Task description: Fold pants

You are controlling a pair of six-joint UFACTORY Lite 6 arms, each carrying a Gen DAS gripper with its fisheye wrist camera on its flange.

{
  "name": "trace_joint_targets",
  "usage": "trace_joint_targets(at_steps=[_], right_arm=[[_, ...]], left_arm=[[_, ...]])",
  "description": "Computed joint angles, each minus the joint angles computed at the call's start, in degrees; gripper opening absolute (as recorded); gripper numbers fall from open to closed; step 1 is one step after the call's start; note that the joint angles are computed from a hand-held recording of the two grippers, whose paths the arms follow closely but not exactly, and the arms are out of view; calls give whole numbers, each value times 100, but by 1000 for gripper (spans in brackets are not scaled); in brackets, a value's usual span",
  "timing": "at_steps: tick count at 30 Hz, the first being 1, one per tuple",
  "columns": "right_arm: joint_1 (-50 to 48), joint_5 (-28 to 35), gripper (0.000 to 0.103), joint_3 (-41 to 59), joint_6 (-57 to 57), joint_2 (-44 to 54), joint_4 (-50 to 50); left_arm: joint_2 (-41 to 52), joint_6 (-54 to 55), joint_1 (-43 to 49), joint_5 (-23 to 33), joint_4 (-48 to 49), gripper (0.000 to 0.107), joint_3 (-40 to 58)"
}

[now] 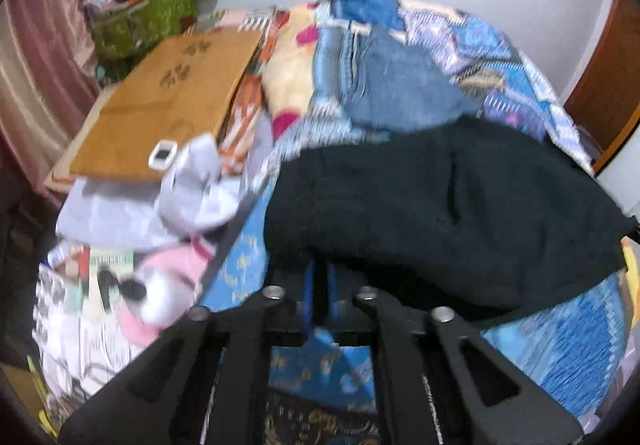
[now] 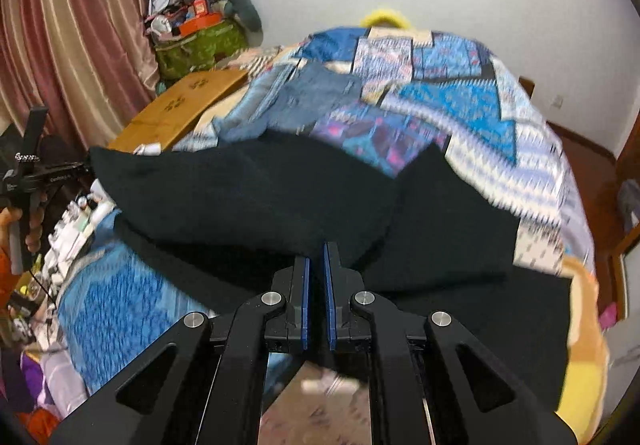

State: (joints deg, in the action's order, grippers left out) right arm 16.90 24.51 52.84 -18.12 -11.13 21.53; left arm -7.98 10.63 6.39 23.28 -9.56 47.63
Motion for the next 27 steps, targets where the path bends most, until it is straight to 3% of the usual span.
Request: trace_joint_targets(at_steps=[6, 12, 15, 17, 19, 23, 25, 27], right_arm=[[128, -85, 9, -576, 78, -233, 186], [1, 339, 14, -643, 224, -616, -188], [-342, 547, 27, -601, -110, -810, 91], [-571, 574, 41, -516, -232, -901, 238], [-745, 557, 56, -380, -295, -881, 298], [-1127, 572, 75, 271, -438, -319, 405], [-1288, 532, 82, 568, -569, -14, 504], [-1397, 507, 83, 989, -589, 455, 490]], left_arm=[[-119, -17, 123, -197, -85, 1, -800], [-589, -745, -132, 51, 777, 4, -625], [-606, -962, -254, 257, 917, 25, -211], [-558, -1406, -439, 263, 1261, 61, 46], [-437, -2090, -698, 240, 1858, 76, 326], [136, -2794, -1136, 311, 2418, 96, 1099], [441, -2793, -1258, 288, 2305, 98, 1459], [851, -2701, -1368, 297, 2146, 99, 1896]])
